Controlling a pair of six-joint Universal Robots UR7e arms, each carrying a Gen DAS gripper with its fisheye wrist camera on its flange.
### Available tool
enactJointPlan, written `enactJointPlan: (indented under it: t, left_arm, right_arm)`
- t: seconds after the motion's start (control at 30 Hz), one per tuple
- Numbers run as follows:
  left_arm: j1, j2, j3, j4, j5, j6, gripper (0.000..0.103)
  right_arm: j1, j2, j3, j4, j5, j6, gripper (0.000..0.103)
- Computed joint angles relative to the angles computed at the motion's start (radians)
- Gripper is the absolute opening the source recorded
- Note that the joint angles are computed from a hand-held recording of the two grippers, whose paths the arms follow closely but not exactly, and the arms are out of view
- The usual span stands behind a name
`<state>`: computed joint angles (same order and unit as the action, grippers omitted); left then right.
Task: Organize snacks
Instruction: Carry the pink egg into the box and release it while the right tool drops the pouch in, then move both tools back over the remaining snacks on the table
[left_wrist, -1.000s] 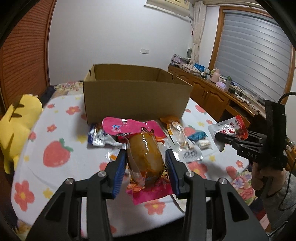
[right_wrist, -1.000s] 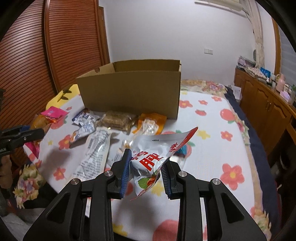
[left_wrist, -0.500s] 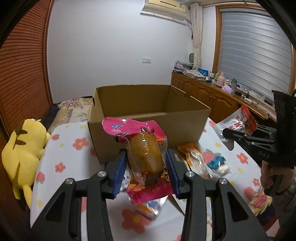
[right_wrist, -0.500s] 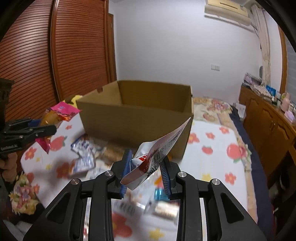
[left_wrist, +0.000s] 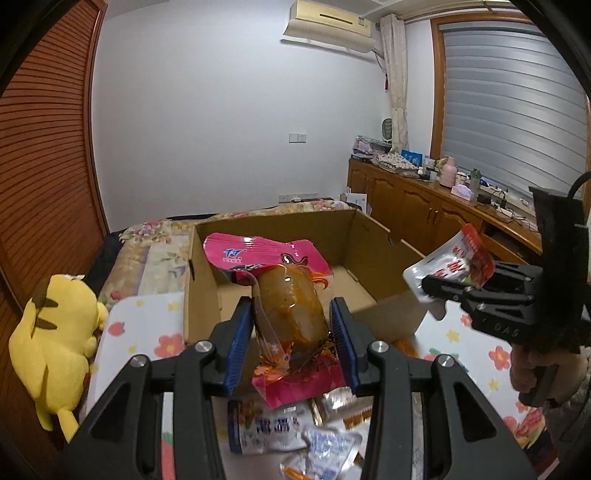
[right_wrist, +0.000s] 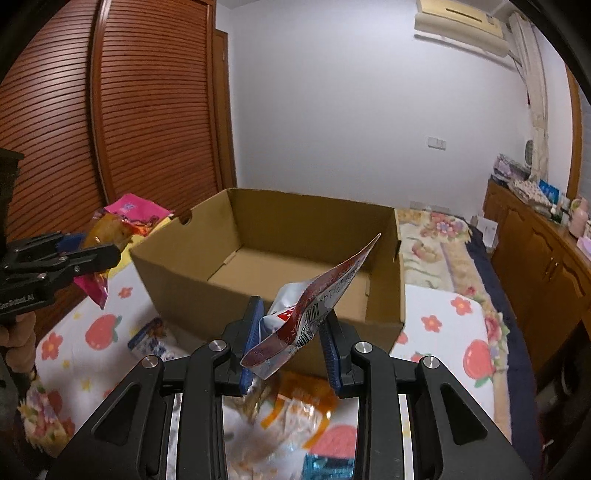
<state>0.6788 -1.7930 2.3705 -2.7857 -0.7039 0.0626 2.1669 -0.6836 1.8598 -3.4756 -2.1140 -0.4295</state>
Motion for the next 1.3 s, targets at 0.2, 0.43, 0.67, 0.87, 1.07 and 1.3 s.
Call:
enactJointPlan:
  t: [0.2,0.43,0.67,0.87,1.07,1.3]
  left_arm:
    - [0.056,0.086,-0.064,-0.041,-0.023,0.038,0.041]
    - [0.118,0.156,-0.101,-0.05,-0.032,0.045,0.041]
    - [0.15,0.192,-0.124,-0.052,-0.043,0.03,0.043]
    - [0.142,0.198,-0.112,-0.109,-0.026,0.068,0.062]
    - [0.132,0.182,-0.1,-0.121,-0.013,0.075,0.065]
    - [0.1,0.125,-0.046,-0.132,-0.003,0.068,0.077]
  right_arm:
    - [-0.003,0.04,-0.087,0.058,-0.012,0.005,0.029]
    - [-0.026,0.075,-0.171,0.153,-0.023,0.05,0.029]
    - [-0.035,0.094,-0.206,0.199,-0.024,0.079,0.029]
    - [-0.036,0.106,-0.224,0.215,-0.028,0.083,0.037]
    - [-0.038,0.1,-0.21,0.205,-0.001,0.068,0.059]
    - [-0.032,0.074,-0.177,0.175,0.031,0.088,0.064]
